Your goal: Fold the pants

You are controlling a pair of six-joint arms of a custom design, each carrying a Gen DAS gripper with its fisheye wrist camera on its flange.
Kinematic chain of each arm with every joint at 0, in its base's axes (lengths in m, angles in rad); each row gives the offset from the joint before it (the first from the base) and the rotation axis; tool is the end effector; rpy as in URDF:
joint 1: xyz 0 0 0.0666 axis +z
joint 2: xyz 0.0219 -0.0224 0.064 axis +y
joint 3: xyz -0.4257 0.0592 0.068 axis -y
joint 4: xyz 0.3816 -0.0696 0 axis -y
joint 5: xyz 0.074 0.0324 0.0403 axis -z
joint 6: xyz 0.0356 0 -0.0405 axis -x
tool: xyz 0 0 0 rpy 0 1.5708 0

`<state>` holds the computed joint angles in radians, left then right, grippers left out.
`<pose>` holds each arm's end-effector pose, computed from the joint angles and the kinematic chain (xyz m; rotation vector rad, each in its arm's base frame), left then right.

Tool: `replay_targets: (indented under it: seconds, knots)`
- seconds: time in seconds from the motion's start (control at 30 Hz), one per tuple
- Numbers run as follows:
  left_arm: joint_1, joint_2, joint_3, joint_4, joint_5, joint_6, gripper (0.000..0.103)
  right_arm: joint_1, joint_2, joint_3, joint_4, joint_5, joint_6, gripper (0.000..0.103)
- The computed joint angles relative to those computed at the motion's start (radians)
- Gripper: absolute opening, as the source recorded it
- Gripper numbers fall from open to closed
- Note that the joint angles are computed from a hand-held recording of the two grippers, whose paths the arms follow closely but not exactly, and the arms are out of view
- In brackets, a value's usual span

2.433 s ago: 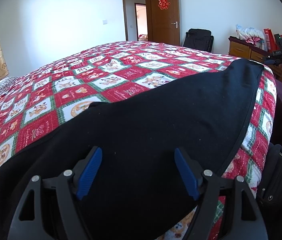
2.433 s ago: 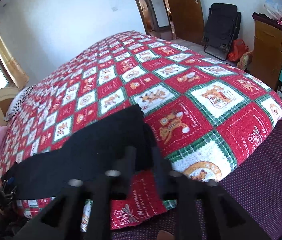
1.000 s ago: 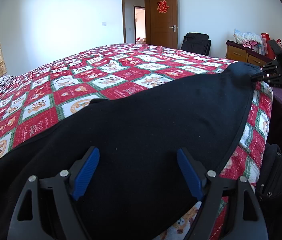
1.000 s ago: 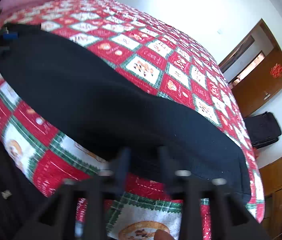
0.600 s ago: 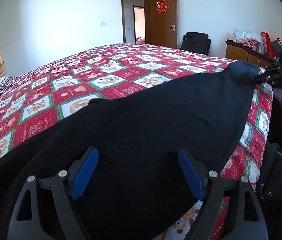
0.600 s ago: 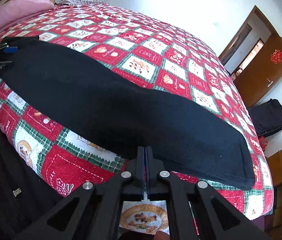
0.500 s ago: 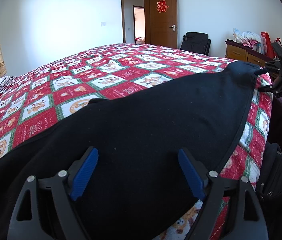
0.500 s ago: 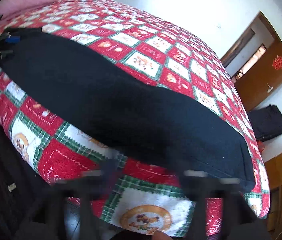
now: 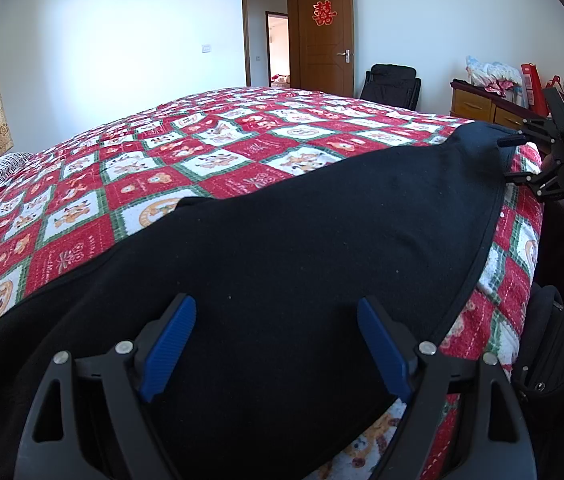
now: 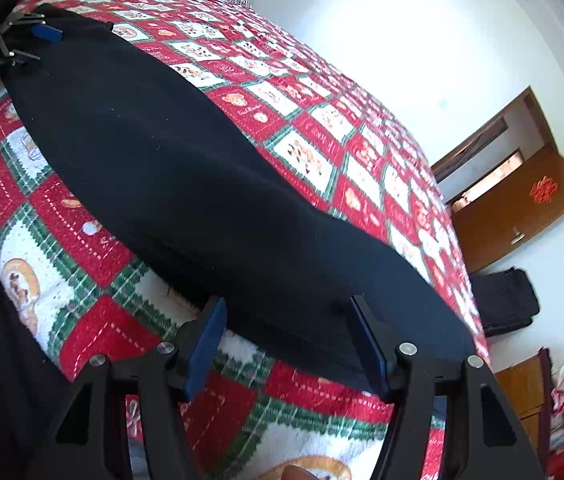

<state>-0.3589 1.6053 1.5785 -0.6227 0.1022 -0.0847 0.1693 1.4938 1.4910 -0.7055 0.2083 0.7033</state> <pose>0.5351 -0.2050 0.4771 0.5454 2.1614 -0.2640 0.5149 0.0801 0.4882 -0.8760 2.1419 -0.5137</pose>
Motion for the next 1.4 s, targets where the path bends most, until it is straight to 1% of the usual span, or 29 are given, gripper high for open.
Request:
replay_targets:
  seconds: [0.03,0.07,0.1,0.13,0.17,0.23,0.33,0.4,0.43,0.47,0.53,0.57,0.6,0.67,0.7,0.77,0.83,0.9,0.93,0.97,1.0,1.03,1.1,1.17,1.2,1.27,1.33,1.37,1.4]
  knots:
    - [0.0,0.0,0.0,0.0,0.0,0.0,0.086,0.004,0.0,-0.009,0.026,0.011,0.013,0.059]
    - [0.0,0.0,0.0,0.0,0.0,0.001,0.086,0.009,-0.001,-0.015,0.042,0.021,0.021,0.046]
    - [0.0,0.0,0.0,0.0,0.0,0.001,0.086,0.011,0.001,-0.016,0.048,0.027,0.028,0.038]
    - [0.0,0.0,0.0,0.0,0.0,0.001,0.086,0.014,0.004,-0.017,0.051,0.03,0.037,0.024]
    - [0.0,0.0,0.0,0.0,0.0,0.001,0.086,0.015,0.004,-0.018,0.055,0.034,0.043,0.016]
    - [0.0,0.0,0.0,0.001,-0.001,0.001,0.086,0.014,0.001,-0.015,0.049,0.023,0.046,0.006]
    - [0.0,0.0,0.0,0.0,-0.001,0.0,0.086,0.012,-0.017,-0.012,0.038,0.005,0.04,0.006]
    - [-0.001,0.0,0.0,0.0,0.0,0.001,0.086,0.012,-0.034,-0.023,0.048,0.002,0.058,0.006]
    - [-0.001,0.0,0.0,0.0,-0.001,0.001,0.087,0.011,-0.034,-0.022,0.037,0.0,0.06,0.006]
    - [-0.001,0.0,0.0,0.0,-0.001,0.0,0.087,0.009,-0.03,-0.018,0.008,-0.003,0.061,0.006]
    - [-0.001,0.0,0.0,0.0,-0.001,0.001,0.087,0.008,-0.02,-0.024,-0.027,0.015,0.085,0.006]
    - [-0.001,0.0,0.001,-0.001,-0.002,0.001,0.087,0.01,-0.019,-0.034,-0.031,0.027,0.099,0.006]
    - [-0.001,0.001,0.001,-0.003,-0.003,0.001,0.087,0.008,-0.019,-0.037,-0.038,0.021,0.097,0.006]
    - [-0.003,0.0,0.003,-0.006,-0.006,0.0,0.087,0.003,-0.015,-0.011,-0.078,0.002,0.069,0.006]
    - [-0.004,0.0,0.002,-0.006,-0.008,0.0,0.087,-0.004,-0.009,0.015,-0.115,-0.022,0.048,0.006]
    - [-0.004,-0.001,0.005,-0.014,-0.009,0.001,0.087,-0.025,0.004,0.081,-0.207,-0.099,0.004,0.006]
    - [-0.005,-0.008,0.006,-0.025,-0.021,-0.01,0.087,-0.042,0.007,0.116,-0.24,-0.144,-0.017,0.008]
    - [0.003,-0.018,0.0,-0.022,-0.042,-0.018,0.087,-0.066,0.015,0.167,-0.271,-0.213,-0.057,0.014]
    - [0.01,-0.022,-0.002,-0.02,-0.049,-0.017,0.087,-0.075,0.023,0.198,-0.29,-0.254,-0.091,0.022]
    - [0.022,-0.029,-0.008,-0.012,-0.055,-0.005,0.087,-0.086,0.041,0.239,-0.306,-0.302,-0.132,0.03]
    - [0.031,-0.033,-0.012,-0.007,-0.057,0.006,0.087,-0.092,0.063,0.277,-0.327,-0.338,-0.165,0.032]
    - [0.044,-0.037,-0.015,-0.007,-0.063,0.023,0.087,-0.091,0.091,0.318,-0.349,-0.358,-0.193,0.032]
    - [0.059,-0.04,-0.018,-0.013,-0.072,0.042,0.087,-0.079,0.155,0.391,-0.363,-0.359,-0.253,0.032]
    - [0.073,-0.047,-0.033,-0.01,-0.074,0.055,0.087,-0.07,0.22,0.463,-0.411,-0.388,-0.293,0.032]
    - [0.076,-0.049,-0.039,-0.01,-0.078,0.056,0.087,-0.066,0.269,0.518,-0.455,-0.419,-0.313,0.032]
    - [0.081,-0.051,-0.052,-0.009,-0.079,0.056,0.087,-0.058,0.331,0.587,-0.513,-0.407,-0.333,0.032]
    - [0.084,-0.053,-0.059,0.002,-0.068,0.06,0.087,-0.058,0.419,0.682,-0.609,-0.364,-0.38,0.031]
    - [0.084,-0.052,-0.056,-0.002,-0.069,0.059,0.087,-0.064,0.453,0.713,-0.638,-0.371,-0.399,0.03]
    - [0.084,-0.052,-0.055,-0.004,-0.07,0.056,0.087,-0.069,0.455,0.708,-0.617,-0.384,-0.415,0.03]
